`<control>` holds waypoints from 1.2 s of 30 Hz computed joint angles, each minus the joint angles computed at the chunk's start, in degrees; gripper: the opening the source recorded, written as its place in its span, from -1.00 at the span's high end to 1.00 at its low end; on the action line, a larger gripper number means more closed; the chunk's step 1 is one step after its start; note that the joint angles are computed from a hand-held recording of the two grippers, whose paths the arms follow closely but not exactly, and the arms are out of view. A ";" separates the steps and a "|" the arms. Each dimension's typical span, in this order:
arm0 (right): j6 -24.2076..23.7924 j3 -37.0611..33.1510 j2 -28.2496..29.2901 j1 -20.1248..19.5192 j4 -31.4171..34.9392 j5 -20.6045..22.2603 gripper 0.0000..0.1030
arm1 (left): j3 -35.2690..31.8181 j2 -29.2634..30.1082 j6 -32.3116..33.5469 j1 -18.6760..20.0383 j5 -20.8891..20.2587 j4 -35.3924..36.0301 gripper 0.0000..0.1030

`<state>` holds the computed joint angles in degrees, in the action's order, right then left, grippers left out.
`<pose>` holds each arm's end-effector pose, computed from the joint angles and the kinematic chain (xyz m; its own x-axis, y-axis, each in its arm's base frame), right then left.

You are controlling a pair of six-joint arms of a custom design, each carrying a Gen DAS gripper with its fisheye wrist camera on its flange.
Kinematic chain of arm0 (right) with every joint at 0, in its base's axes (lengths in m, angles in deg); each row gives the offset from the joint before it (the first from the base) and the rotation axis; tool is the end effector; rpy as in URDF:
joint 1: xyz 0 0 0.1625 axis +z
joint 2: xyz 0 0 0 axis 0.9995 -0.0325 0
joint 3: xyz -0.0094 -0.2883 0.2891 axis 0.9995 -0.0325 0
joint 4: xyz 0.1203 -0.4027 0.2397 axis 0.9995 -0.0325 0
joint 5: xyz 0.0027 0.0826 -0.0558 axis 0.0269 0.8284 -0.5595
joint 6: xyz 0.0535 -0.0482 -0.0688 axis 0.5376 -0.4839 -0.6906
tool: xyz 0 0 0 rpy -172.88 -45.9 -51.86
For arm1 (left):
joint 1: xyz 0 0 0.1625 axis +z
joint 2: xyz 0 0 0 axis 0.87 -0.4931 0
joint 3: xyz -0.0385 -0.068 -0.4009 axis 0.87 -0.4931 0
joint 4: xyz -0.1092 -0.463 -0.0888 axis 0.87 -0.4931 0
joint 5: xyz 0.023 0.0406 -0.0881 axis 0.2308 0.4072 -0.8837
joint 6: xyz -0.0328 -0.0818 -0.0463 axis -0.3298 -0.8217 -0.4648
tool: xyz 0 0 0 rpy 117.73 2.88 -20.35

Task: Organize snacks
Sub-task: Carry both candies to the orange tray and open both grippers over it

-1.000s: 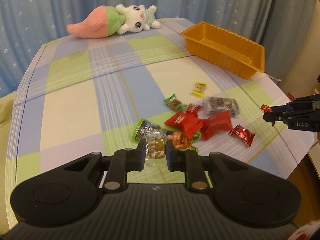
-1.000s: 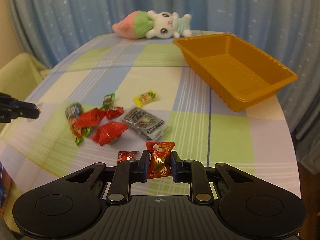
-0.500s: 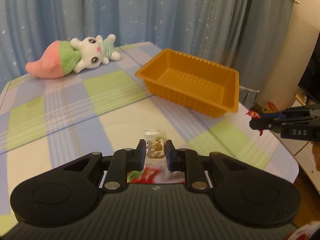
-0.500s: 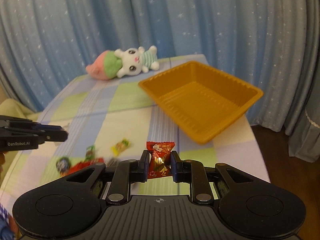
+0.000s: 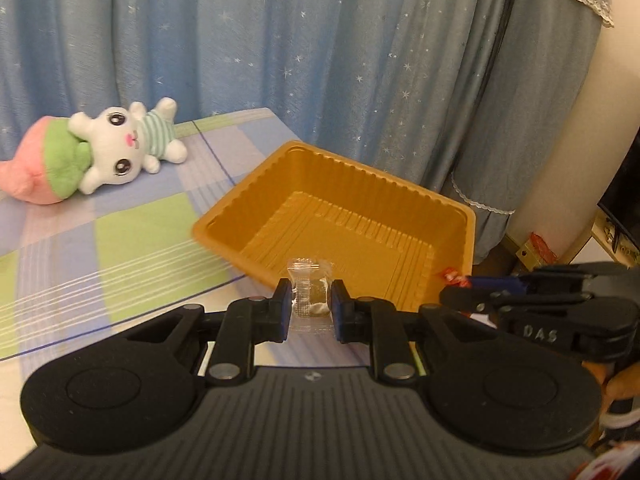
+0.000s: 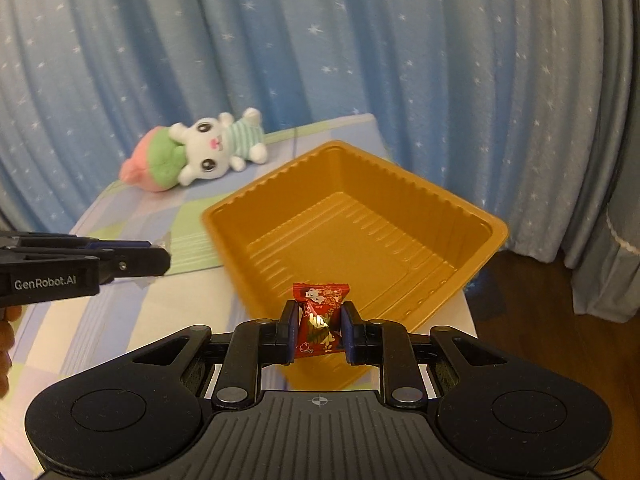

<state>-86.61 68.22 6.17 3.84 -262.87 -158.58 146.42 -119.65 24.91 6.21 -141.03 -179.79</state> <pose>0.1398 -0.7909 0.0951 -0.8458 -0.2634 0.4640 -0.4995 0.6967 -0.5150 -0.1488 -0.8153 0.1322 -0.7537 0.2844 -0.5925 0.5867 0.6974 -0.4116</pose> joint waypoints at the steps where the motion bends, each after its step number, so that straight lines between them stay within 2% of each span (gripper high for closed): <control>1: 0.42 -0.92 0.40 -0.22 0.72 0.10 0.56 | -1.58 1.20 -0.10 0.05 0.13 0.74 0.64; 8: 1.93 -6.11 2.59 -1.40 4.26 0.32 0.56 | -9.98 7.67 -0.99 0.53 -0.25 5.07 0.68; 16: 2.46 -8.28 2.94 -2.29 6.63 1.47 0.56 | -16.47 12.45 -2.52 0.97 0.92 8.93 0.67; 28: 2.30 -11.40 4.40 -2.57 10.20 2.38 0.56 | -14.95 10.77 -5.12 1.15 2.32 7.98 0.66; 31: 1.45 -11.92 5.14 -2.44 9.02 2.95 0.55 | -13.56 9.60 -5.91 1.10 2.75 7.25 0.58; 33: 1.33 -12.70 5.85 -2.27 8.75 3.04 0.50 | -12.37 8.70 -6.22 1.05 3.14 6.37 0.46; 35: 1.69 -13.19 6.17 -2.19 8.87 3.49 0.01 | -10.90 7.55 -6.76 1.03 3.48 5.47 0.39; 36: 1.69 -12.90 6.10 -2.26 8.07 4.23 -0.10 | -10.19 6.99 -7.08 1.02 3.57 5.18 0.39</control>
<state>-84.92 55.31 12.28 1.58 -254.81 -154.35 136.23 -112.66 17.83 7.23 -137.46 -174.61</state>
